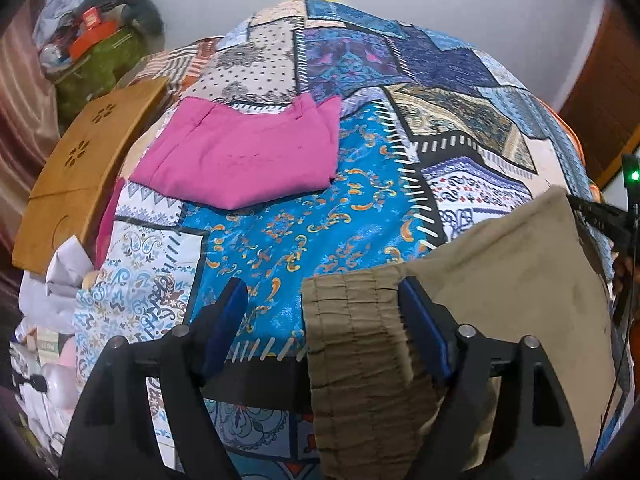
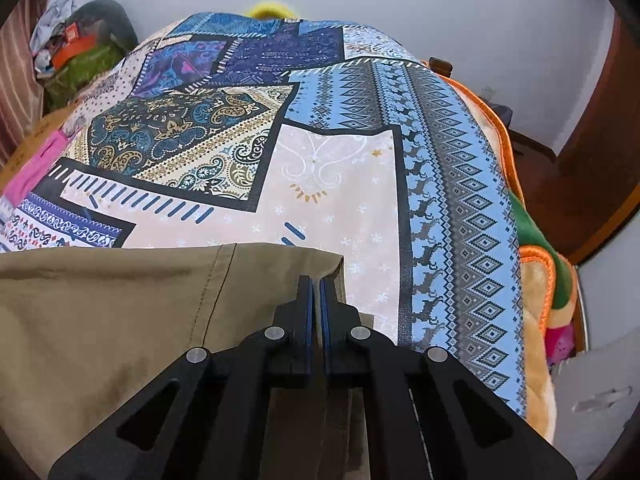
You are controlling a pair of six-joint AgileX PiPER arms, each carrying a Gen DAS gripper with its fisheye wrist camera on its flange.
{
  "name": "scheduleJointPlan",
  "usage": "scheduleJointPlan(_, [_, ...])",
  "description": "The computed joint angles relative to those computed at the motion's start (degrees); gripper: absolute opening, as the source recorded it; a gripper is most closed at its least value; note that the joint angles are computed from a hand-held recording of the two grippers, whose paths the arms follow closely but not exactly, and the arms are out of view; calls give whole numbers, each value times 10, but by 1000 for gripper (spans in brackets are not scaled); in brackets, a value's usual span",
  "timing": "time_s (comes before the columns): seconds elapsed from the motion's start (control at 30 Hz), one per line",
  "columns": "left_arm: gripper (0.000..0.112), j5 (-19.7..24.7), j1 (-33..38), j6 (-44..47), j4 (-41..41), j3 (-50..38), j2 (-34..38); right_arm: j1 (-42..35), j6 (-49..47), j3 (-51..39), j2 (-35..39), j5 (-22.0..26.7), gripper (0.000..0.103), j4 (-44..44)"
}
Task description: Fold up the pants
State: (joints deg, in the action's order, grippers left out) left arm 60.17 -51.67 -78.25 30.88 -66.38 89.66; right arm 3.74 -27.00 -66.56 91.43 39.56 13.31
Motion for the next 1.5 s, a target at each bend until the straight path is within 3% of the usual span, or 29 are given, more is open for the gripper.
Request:
scheduleJointPlan(0.13, [78,25,-6,35,-5,-20,-24,-6,6,-35,-18,55,10,-5])
scheduleJointPlan(0.17, [78,31,-11,42,0,-27,-29,-13,-9,-39,-30,65,18,13])
scheduleJointPlan(0.23, [78,46,-23,52,13,-45,-29,-21,-35,-38,-53,76,48,48])
scheduleJointPlan(0.33, [78,61,-40,79,27,-83,-18,-19,-78,-25,-95,84,58,105])
scheduleJointPlan(0.53, [78,18,-37,147,-10,-129,24,47,-63,-47,-77,143,60,134])
scheduleJointPlan(0.63, [78,17,-31,163,-19,-137,54,84,-44,-37,-57,137,60,124])
scheduleJointPlan(0.77, [78,3,-1,173,-48,-114,71,122,17,-51,3,144,60,75])
scheduleJointPlan(0.93, [81,-32,21,150,-59,-55,41,102,-5,-59,28,167,62,102])
scheduleJointPlan(1.2, [81,-20,-20,97,-45,0,-19,56,-62,16,-57,193,62,97])
scheduleJointPlan(1.5, [81,65,-124,19,3,10,-56,-8,-102,105,-176,233,63,77])
